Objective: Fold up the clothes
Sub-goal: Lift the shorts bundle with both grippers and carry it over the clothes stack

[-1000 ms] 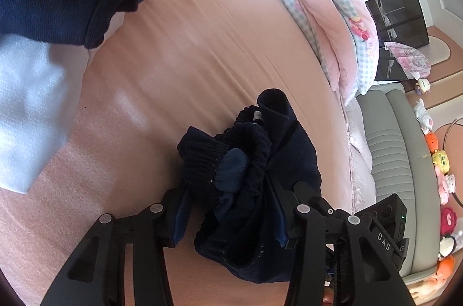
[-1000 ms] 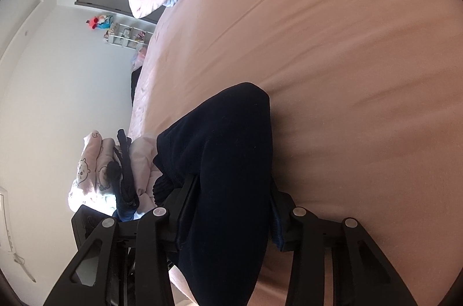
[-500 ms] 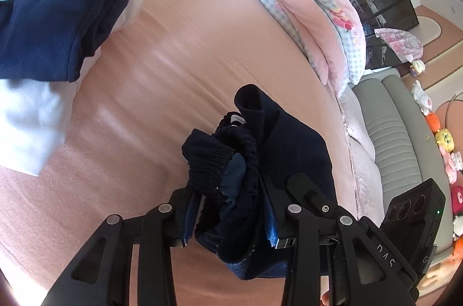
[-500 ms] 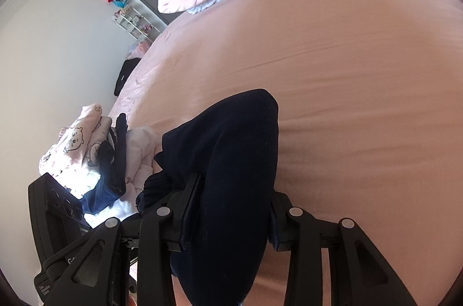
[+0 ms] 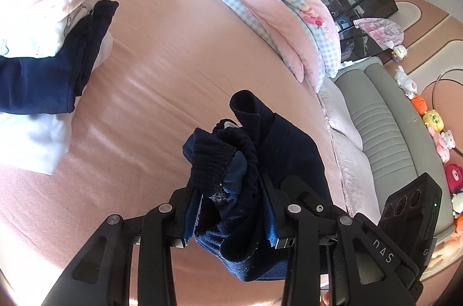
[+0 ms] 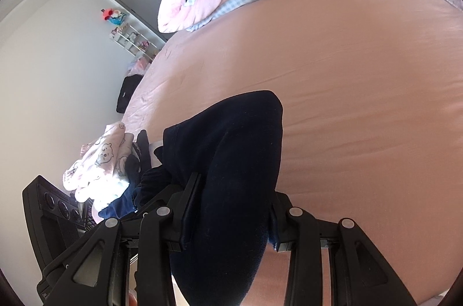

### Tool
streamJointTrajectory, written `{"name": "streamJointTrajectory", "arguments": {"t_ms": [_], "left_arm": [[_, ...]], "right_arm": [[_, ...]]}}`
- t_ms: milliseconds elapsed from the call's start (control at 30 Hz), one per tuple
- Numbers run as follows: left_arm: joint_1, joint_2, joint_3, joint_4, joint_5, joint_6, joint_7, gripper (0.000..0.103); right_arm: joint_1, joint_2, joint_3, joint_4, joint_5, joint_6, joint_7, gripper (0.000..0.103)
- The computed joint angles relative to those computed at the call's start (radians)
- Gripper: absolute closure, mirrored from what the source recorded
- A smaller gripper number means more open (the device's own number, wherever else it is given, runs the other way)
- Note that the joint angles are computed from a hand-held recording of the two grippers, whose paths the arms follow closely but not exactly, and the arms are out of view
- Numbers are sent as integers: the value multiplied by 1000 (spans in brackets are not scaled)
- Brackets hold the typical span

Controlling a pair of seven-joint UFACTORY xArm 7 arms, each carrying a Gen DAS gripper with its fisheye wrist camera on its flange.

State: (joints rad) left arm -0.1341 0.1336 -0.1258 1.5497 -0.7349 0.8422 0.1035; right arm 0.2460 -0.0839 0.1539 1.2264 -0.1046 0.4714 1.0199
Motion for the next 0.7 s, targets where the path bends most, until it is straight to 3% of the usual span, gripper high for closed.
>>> {"name": "streamJointTrajectory", "arguments": {"t_ms": [400, 700], "left_arm": [[34, -35, 30, 17, -60, -4, 58, 69], [68, -4, 41, 99, -20, -10, 41, 69]], "right_arm": [[51, 83, 20, 211, -137, 126, 14, 65], [113, 222, 0, 415, -117, 153, -58, 65]]}}
